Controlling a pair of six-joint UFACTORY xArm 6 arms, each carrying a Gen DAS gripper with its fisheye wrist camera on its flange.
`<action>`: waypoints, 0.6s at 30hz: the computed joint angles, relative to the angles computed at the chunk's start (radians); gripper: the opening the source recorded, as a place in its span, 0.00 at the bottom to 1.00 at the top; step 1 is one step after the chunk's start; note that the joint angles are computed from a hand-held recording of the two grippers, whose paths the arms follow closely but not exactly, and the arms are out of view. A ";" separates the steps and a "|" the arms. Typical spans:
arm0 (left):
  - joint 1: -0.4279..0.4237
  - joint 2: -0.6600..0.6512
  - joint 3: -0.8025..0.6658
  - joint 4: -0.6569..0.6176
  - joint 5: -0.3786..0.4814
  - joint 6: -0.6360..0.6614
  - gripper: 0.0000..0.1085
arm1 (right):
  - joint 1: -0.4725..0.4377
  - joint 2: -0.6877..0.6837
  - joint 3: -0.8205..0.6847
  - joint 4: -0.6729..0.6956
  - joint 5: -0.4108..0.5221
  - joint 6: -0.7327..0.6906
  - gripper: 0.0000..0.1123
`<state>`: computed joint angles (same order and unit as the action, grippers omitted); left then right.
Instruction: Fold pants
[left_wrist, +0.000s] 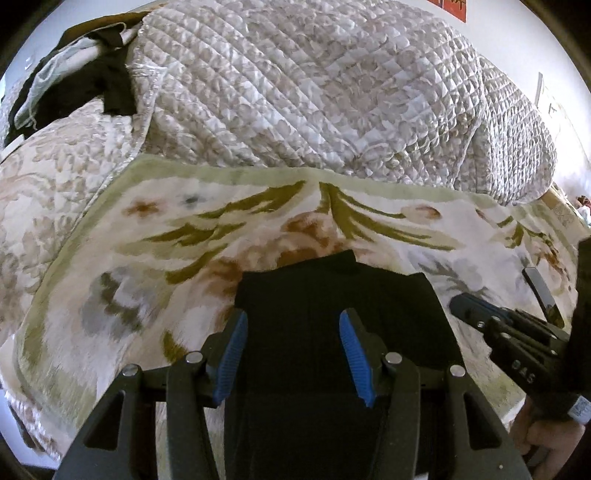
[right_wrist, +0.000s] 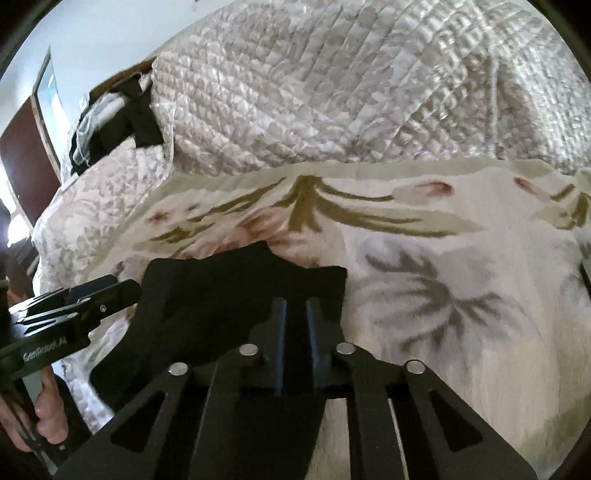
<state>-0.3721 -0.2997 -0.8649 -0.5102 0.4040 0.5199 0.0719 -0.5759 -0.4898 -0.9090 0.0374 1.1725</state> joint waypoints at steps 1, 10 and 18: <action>0.000 0.019 -0.015 -0.023 0.002 0.023 0.50 | -0.004 0.030 -0.016 0.023 -0.009 -0.025 0.09; 0.036 0.149 -0.059 -0.254 0.041 0.204 0.53 | -0.079 0.217 -0.087 0.074 -0.087 -0.051 0.05; 0.052 0.104 -0.028 -0.263 0.058 0.247 0.53 | -0.035 0.112 -0.022 0.231 -0.027 -0.161 0.07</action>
